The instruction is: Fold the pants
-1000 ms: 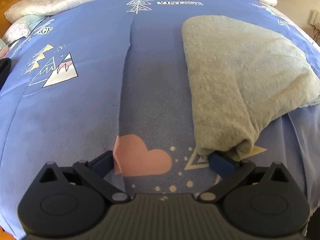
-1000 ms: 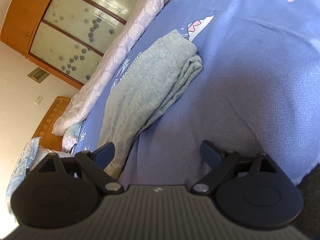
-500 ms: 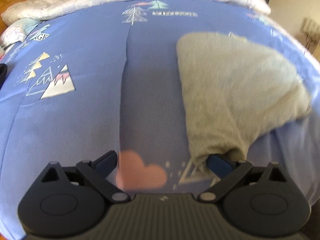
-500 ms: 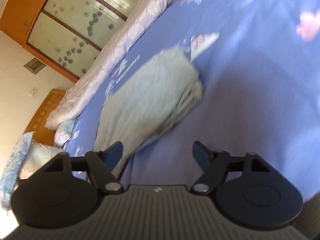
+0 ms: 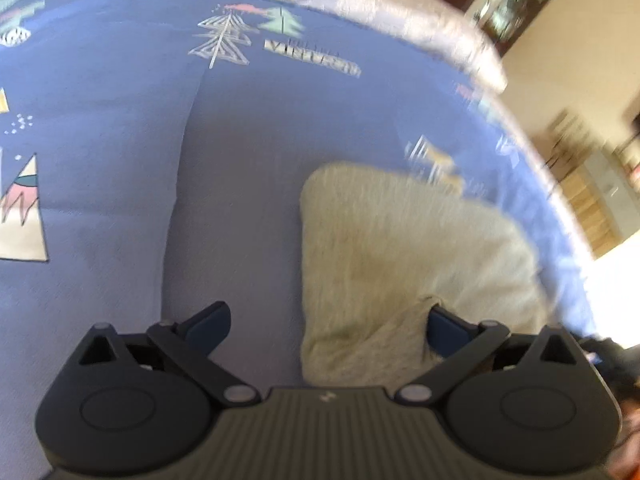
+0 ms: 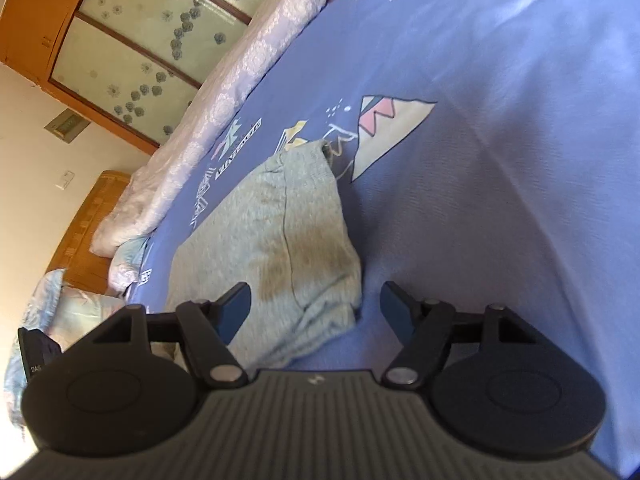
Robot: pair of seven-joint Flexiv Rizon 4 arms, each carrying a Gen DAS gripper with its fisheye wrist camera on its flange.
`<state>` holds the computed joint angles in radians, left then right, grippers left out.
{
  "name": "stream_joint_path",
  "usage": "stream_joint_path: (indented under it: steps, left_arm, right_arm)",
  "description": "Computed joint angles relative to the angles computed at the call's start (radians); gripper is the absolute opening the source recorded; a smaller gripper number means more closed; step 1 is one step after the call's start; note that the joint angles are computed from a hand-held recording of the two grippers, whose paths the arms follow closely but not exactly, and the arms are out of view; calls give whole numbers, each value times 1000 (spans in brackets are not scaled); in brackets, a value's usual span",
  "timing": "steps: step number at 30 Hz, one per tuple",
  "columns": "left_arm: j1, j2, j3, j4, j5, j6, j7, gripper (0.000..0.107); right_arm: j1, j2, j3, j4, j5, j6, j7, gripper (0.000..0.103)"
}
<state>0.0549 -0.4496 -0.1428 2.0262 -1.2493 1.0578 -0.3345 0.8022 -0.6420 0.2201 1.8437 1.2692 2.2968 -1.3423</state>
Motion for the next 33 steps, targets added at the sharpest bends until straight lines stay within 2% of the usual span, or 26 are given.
stream_joint_path:
  steps: [5, 7, 9, 11, 16, 19, 21, 23, 24, 27, 29, 33]
  left_arm:
    - [34, -17, 1, -30, -10, -63, 13, 103]
    - [63, -13, 0, -32, -7, -149, 41, 103]
    - [89, 6, 10, -14, 11, -245, 121, 103]
    - [85, 23, 41, 8, 88, -278, 165, 103]
    - [92, 80, 114, 98, 286, -300, 223, 103]
    - [108, 112, 132, 139, 322, -295, 243, 103]
    - [119, 121, 133, 145, 293, -293, 220, 103]
    - [144, 100, 123, 104, 245, -356, 169, 103]
    - [152, 86, 113, 82, 207, -378, 154, 103]
    - [132, 22, 81, -1, 149, -366, 77, 103]
    - [121, -35, 60, -66, 156, -372, 30, 103]
    - [72, -144, 25, -167, 248, -316, -91, 102]
  right_arm:
    - [-60, -8, 28, 86, -237, -12, 191, 74]
    - [-41, -1, -15, 78, -258, -73, 184, 75]
    - [2, 7, -77, 67, -257, -129, 159, 75]
    - [19, 7, -100, 75, -282, -138, 174, 78]
    - [-15, -19, -57, 128, -407, -55, 306, 77]
    - [32, -18, -107, 133, -402, -61, 326, 78]
    - [77, -14, -160, 131, -385, -84, 323, 78]
    - [103, -16, -189, 133, -386, -89, 333, 78]
    - [107, -19, -194, 134, -393, -87, 343, 78]
    - [90, -21, -183, 150, -435, -75, 388, 78]
    - [87, -16, -185, 160, -457, -83, 408, 78]
    - [73, -17, -179, 179, -503, -74, 463, 78]
